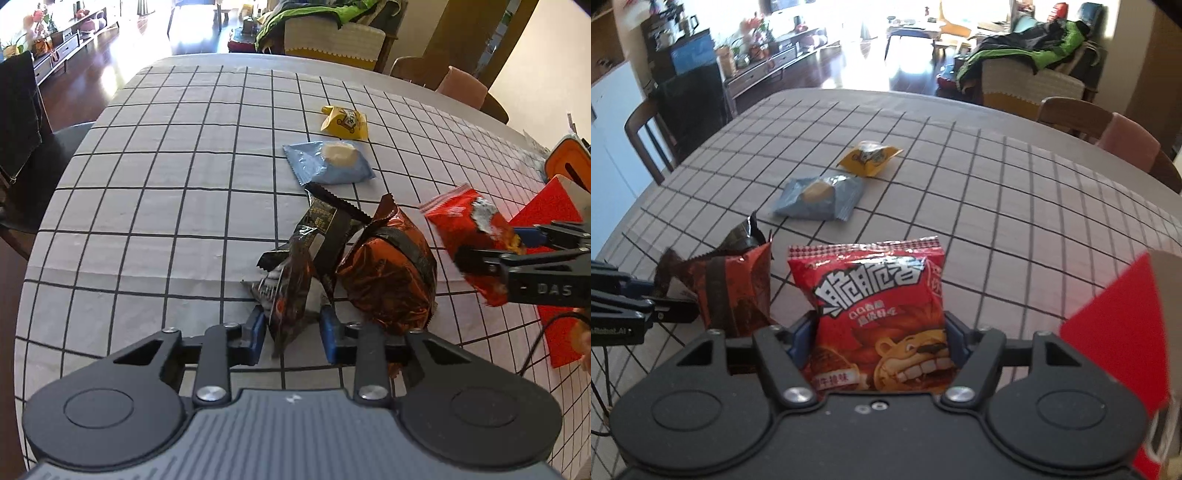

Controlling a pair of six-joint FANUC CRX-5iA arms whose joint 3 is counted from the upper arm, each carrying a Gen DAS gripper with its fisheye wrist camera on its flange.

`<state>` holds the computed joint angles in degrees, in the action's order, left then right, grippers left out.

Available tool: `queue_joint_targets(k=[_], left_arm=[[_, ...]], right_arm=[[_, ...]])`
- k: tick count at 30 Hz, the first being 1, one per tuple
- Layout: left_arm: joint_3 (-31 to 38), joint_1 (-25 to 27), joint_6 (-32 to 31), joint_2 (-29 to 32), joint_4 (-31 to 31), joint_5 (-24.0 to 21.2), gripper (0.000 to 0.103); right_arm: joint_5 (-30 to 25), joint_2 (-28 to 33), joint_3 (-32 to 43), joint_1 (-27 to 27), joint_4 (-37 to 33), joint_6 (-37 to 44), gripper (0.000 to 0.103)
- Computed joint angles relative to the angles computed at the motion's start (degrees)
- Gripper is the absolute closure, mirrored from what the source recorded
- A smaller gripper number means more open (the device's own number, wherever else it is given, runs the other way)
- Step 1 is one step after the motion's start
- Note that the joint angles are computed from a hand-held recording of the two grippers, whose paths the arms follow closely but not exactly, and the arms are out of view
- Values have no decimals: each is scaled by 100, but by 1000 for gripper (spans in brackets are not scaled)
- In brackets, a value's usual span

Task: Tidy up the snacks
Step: 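Grasp the red chip bag with the right tool while the left tool grasps the dark chocolate bar, then carry the chip bag into the box and release while the left tool drops the chocolate bar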

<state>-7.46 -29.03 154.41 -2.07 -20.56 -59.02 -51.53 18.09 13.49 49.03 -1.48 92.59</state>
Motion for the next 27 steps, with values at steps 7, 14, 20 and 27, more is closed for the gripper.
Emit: queue_joint_targets(k=[7, 14, 20, 27], left_arm=[[-4, -172, 226, -101, -119, -151, 78], [96, -499, 590, -244, -384, -405, 81], [329, -792, 718, -245, -578, -685, 89], [346, -891, 804, -229, -511, -759, 89]], right_arm=[[66, -467, -359, -31, -41, -142, 34], [102, -993, -700, -57, -162, -275, 34], [64, -1375, -865, -119, -303, -261, 34], [-48, -1674, -1031, -223, -454, -278, 34]])
